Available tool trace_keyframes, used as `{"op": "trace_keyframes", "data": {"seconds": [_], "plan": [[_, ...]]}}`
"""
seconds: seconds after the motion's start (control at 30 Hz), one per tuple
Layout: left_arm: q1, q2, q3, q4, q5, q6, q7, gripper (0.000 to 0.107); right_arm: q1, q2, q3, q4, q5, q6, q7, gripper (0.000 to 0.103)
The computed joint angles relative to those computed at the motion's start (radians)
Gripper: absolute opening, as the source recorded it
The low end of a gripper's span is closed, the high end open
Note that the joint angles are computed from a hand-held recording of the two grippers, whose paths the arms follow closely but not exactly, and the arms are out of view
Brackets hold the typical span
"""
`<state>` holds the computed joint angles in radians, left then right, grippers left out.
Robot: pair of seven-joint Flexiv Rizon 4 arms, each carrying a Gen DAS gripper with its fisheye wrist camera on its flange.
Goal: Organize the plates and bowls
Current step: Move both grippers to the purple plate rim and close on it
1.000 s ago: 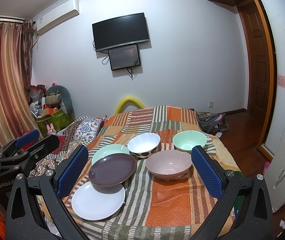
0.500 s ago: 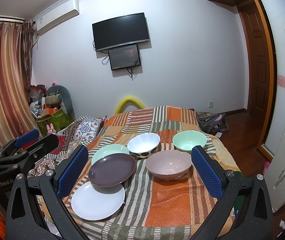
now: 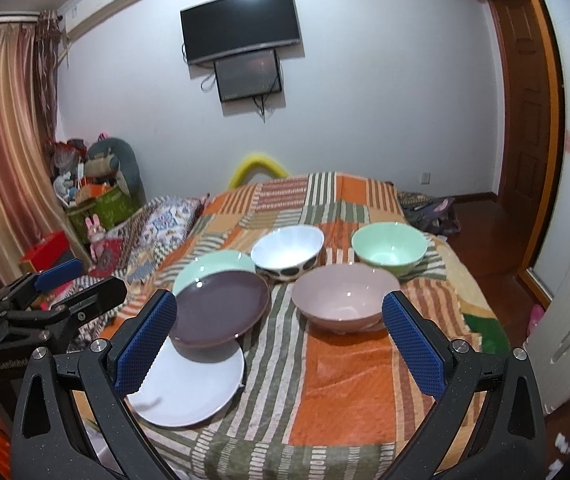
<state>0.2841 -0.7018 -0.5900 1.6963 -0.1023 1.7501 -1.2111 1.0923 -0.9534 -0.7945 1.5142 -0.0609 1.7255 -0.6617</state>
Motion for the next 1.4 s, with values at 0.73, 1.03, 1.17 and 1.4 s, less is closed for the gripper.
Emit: {"op": "trace_keyframes", "data": {"seconds": [0.73, 1.03, 1.17, 1.4], "plan": [[-0.259, -0.196, 0.475, -0.423, -0.192, -0.335, 0.033, 0.077, -0.488, -0.109, 0.681, -0.461, -0.332, -0.354, -0.092, 0.043], [-0.239, -0.337, 0.485, -0.630, -0.238, -0.561, 0.004, 0.056, -0.538, -0.249, 0.823, -0.732, -0.290, -0.549, -0.234, 0.033], [-0.238, -0.387, 0.480, -0.694, -0.242, -0.604, -0.006, 0.048, -0.535, -0.320, 0.841, -0.875, -0.257, -0.643, -0.292, 0.030], [-0.237, -0.450, 0.470, -0.784, -0.245, -0.656, 0.000, 0.034, -0.524, -0.477, 0.859, -1.191, -0.190, -0.834, -0.356, 0.023]]}}
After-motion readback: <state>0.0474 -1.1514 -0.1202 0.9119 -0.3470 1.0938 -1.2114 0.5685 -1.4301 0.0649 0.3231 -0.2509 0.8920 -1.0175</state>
